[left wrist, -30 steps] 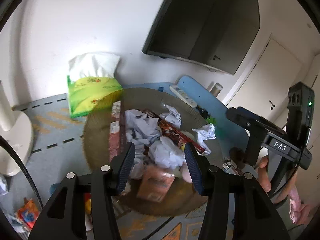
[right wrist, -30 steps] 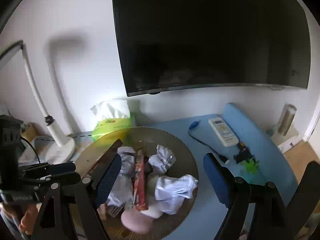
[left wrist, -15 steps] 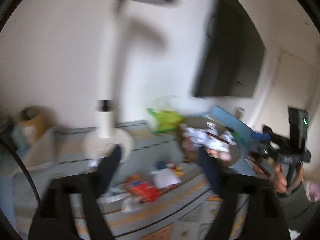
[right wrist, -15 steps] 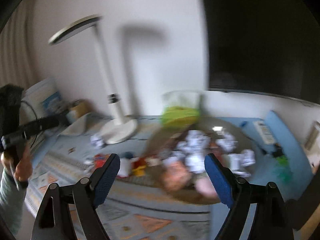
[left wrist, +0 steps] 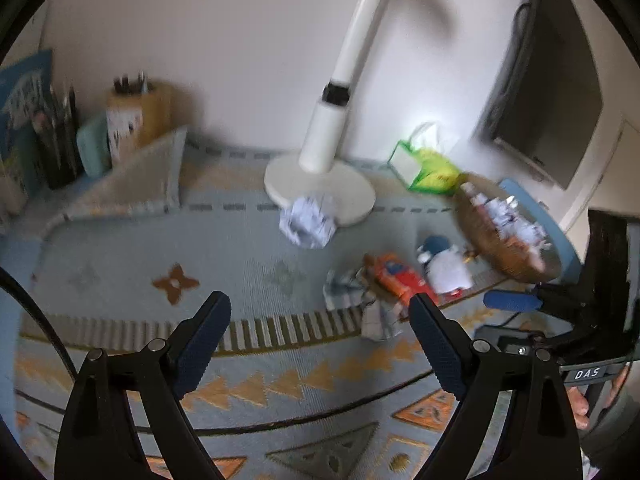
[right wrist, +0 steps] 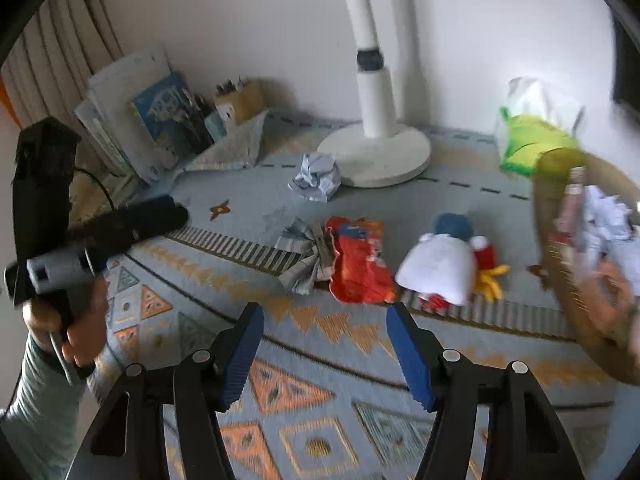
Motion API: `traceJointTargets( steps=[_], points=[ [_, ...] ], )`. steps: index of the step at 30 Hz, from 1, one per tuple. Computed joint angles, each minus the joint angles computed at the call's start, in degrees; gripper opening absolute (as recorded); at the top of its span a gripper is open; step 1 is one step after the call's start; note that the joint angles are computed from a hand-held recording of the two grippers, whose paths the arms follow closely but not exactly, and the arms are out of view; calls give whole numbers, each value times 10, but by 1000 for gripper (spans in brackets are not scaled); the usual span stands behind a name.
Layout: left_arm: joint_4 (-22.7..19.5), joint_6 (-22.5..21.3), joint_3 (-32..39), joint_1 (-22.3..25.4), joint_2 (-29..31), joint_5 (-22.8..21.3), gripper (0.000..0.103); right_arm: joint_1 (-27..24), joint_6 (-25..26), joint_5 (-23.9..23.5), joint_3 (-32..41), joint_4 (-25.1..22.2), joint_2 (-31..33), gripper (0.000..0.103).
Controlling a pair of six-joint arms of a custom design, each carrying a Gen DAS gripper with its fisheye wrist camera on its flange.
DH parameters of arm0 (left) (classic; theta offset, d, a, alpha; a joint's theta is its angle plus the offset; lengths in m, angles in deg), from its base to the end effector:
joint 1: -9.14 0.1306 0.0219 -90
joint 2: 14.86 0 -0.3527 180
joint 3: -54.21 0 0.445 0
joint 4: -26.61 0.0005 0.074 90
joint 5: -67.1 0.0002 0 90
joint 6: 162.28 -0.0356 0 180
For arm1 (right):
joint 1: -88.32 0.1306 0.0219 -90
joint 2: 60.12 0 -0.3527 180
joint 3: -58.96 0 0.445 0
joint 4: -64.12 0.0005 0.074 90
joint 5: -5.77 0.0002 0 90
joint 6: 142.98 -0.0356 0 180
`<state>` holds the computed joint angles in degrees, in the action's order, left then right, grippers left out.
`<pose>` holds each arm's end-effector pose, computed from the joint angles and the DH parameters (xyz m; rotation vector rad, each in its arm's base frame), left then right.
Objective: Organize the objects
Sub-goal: 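Grasp the red snack bag with the right gripper while the left moves toward clutter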
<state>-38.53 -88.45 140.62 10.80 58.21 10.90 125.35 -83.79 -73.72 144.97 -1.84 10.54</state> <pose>0.4165 -0.0082 0.4892 0.5397 2.2901 -0.5768 0.3261 0.2373 0.4968 -0.0525 2.4570 0.3032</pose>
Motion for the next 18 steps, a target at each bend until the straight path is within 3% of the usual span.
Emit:
traceJointTargets(
  steps=[3, 5, 7, 9, 11, 12, 13, 14, 18],
  points=[
    [45, 37, -42, -13, -14, -39, 90, -19, 3, -5, 6, 7, 31, 62],
    [56, 61, -57, -6, -13, -29, 90, -31, 2, -7, 8, 15, 49, 58],
    [40, 77, -50, 3, 1, -19, 89, -44, 0, 0, 15, 12, 69, 55],
    [65, 97, -60, 16, -6, 8, 89, -52, -2, -13, 23, 18, 88, 52],
    [78, 113, -67, 20, -15, -4, 89, -60, -5, -26, 38, 17, 112, 51],
    [87, 122, -72, 21, -20, -11, 89, -58, -1, -10, 44, 18, 119, 51],
    [93, 124, -74, 22, -24, -10, 89, -55, 4, 5, 51, 17, 126, 48],
    [93, 123, -74, 23, -25, -8, 89, -55, 8, 7, 53, 21, 129, 38],
    [71, 109, -71, 22, -30, -17, 89, -57, -3, -9, 42, 33, 121, 36]
  ],
)
